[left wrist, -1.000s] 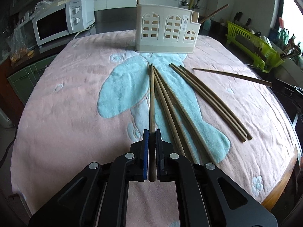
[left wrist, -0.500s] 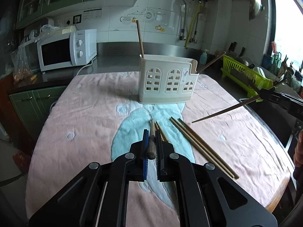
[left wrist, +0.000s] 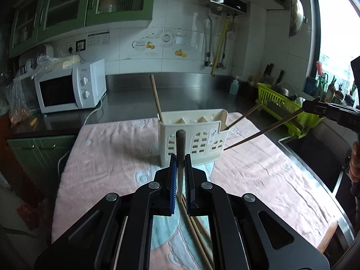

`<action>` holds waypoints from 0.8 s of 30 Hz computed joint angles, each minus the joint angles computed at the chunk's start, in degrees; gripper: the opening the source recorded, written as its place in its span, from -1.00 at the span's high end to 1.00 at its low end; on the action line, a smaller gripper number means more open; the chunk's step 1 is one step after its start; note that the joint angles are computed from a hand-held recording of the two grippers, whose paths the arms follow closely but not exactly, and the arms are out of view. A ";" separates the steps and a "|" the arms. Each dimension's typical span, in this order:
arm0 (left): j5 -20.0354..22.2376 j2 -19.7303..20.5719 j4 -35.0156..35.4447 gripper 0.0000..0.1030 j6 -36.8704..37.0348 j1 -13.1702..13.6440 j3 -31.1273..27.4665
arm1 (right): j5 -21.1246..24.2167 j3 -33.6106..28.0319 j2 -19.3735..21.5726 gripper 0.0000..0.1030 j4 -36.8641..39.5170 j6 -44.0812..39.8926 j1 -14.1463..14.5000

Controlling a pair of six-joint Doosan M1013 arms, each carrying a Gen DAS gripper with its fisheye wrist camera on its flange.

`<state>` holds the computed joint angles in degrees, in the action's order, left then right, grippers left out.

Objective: Organize utensils
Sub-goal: 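Carry the chopsticks over the white holder, lower them in, open both tools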

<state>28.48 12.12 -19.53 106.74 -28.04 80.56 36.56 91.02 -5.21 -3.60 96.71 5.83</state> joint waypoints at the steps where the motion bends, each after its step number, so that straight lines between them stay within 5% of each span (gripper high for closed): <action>1: -0.02 0.14 -0.20 0.90 0.49 -0.09 -0.86 | 0.53 -1.05 0.30 0.87 -0.26 -0.30 -0.20; 9: -3.65 2.06 -0.13 0.91 1.28 -1.21 -8.76 | 5.73 -8.74 4.41 0.87 -2.72 -0.50 -1.42; 17: -6.07 7.29 16.81 0.90 -13.44 -3.24 -17.08 | 8.73 -13.01 8.77 0.87 -2.74 -0.65 -2.58; 24: -1.58 12.04 18.20 0.90 -16.63 -3.22 -22.86 | 11.53 -14.80 11.40 0.87 0.38 -3.04 -3.54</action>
